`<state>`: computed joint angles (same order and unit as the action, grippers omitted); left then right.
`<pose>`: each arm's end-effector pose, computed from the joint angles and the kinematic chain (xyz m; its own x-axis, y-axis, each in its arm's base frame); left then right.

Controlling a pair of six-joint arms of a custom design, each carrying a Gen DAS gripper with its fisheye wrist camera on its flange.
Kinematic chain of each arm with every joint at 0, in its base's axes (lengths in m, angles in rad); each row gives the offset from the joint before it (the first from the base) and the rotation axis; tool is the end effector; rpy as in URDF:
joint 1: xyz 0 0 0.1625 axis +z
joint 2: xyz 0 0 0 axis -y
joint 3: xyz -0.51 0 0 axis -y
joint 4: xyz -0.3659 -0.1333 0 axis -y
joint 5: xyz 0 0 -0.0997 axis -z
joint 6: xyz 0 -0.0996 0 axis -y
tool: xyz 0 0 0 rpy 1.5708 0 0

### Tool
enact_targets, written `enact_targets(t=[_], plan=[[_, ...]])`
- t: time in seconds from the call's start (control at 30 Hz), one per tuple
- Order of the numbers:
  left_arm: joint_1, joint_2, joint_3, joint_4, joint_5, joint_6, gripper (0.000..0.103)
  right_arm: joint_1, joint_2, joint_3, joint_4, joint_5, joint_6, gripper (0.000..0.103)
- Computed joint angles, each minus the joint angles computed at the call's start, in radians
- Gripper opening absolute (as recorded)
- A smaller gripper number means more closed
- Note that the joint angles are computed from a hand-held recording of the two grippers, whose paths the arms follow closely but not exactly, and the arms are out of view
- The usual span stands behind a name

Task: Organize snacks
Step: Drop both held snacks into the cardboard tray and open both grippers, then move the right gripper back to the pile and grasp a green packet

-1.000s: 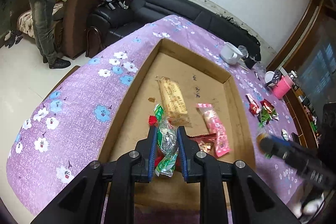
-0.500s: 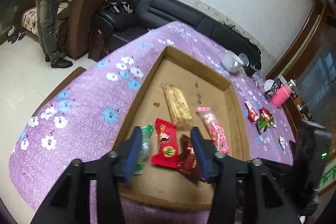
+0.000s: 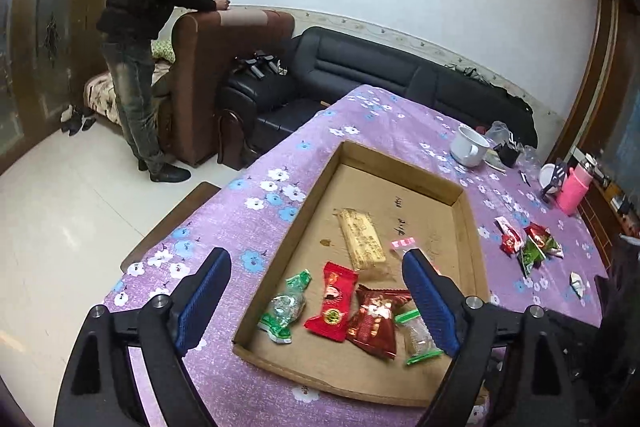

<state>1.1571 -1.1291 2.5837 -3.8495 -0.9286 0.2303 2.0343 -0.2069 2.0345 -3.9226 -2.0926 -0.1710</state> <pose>0.0212 -0.4316 0.2791 -0.8236 0.0635 -0.5636 0.4735 0.6239 -0.6217 0.3143 -0.4418 -0.1115 -0.8082 -0.2938 0.5104 -0.5323 0.7351 -0.4198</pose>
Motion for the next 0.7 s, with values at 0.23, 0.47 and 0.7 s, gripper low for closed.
enact_targets(t=[0.23, 0.47, 0.7], plan=[[-0.111, 0.082, 0.071, -0.153, 0.137, 0.062, 0.09, -0.03, -0.019, 0.082, -0.137, -0.001, 0.03, 0.061], [-0.191, 0.156, 0.112, -0.215, 0.216, 0.104, 0.09, -0.079, -0.037, 0.17, -0.284, 0.001, 0.048, 0.062], [-0.226, 0.197, 0.125, -0.179, 0.246, 0.087, 0.09, -0.133, -0.044, 0.241, -0.401, 0.009, 0.075, 0.062]])
